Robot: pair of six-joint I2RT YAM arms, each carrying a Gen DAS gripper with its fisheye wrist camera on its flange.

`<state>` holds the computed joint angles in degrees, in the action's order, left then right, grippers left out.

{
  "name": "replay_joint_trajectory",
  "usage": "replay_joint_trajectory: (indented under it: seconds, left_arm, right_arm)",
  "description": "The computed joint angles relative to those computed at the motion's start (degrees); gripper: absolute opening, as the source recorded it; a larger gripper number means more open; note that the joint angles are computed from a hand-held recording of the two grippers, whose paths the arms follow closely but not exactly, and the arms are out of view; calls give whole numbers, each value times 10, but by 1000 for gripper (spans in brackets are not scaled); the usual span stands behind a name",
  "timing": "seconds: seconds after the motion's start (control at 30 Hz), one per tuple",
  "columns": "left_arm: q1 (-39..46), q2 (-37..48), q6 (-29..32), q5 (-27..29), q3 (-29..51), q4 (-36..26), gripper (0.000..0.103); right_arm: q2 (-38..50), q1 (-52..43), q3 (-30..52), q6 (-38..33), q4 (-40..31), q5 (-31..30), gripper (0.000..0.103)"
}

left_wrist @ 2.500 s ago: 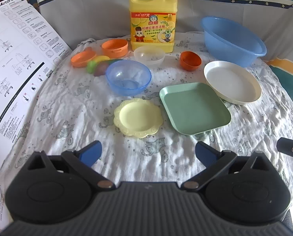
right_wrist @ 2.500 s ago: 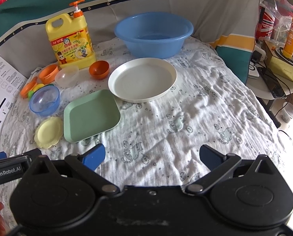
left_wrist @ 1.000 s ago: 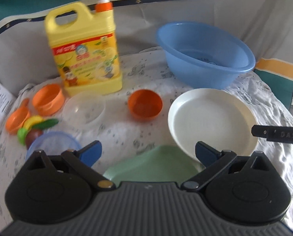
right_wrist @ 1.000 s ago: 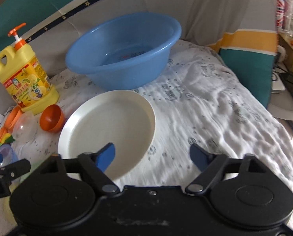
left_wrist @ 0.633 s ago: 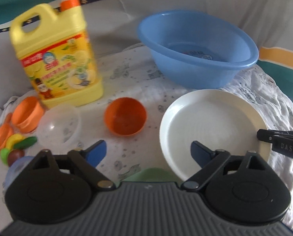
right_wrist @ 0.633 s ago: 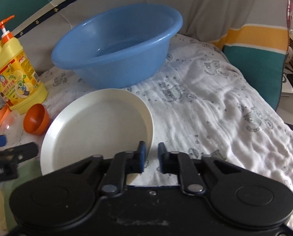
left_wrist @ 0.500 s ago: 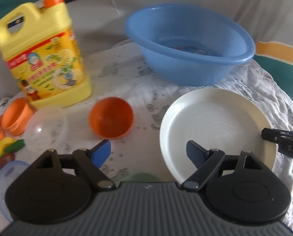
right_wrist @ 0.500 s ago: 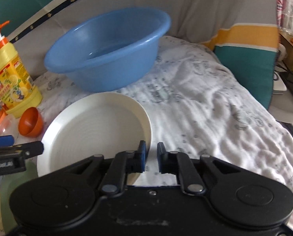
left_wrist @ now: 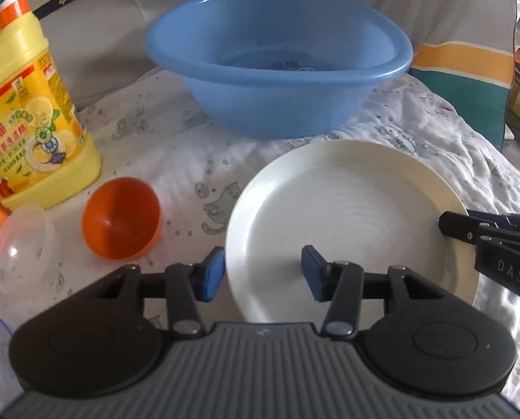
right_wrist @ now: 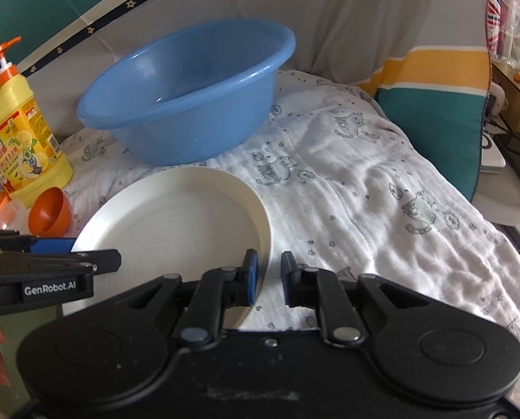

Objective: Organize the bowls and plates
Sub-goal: 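Carry the white plate beside the manual sheet, lower it, open both grippers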

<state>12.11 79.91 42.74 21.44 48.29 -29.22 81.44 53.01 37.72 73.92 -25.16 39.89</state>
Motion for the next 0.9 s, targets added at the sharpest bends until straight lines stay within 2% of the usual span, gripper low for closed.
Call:
replay_joint_trajectory:
  seconds: [0.07, 0.1, 0.2, 0.33, 0.43, 0.7, 0.9]
  left_arm:
    - [0, -2, -6, -9, -3, 9, 58]
    - [3, 0, -6, -9, -4, 13, 59]
    - [11, 13, 6, 10, 13, -14, 44]
    - [-3, -10, -2, -6, 0, -8, 43]
    - [-3, -30, 2, -11, -5, -15, 36]
    - [12, -91, 1, 0, 13, -86, 36]
    - [87, -135, 49, 37, 42, -178, 36]
  right_arm:
    - [9, 2, 5, -5, 0, 9, 17]
    - [10, 4, 4, -4, 1, 12, 17]
    - [16, 8, 11, 3, -7, 17, 18]
    - [15, 7, 24, 17, -19, 5, 20]
    - [-1, 8, 20, 41, -32, -3, 20]
    - [-40, 44, 53, 98, -136, 11, 20]
    - [-47, 106, 108, 162, -230, 13, 20]
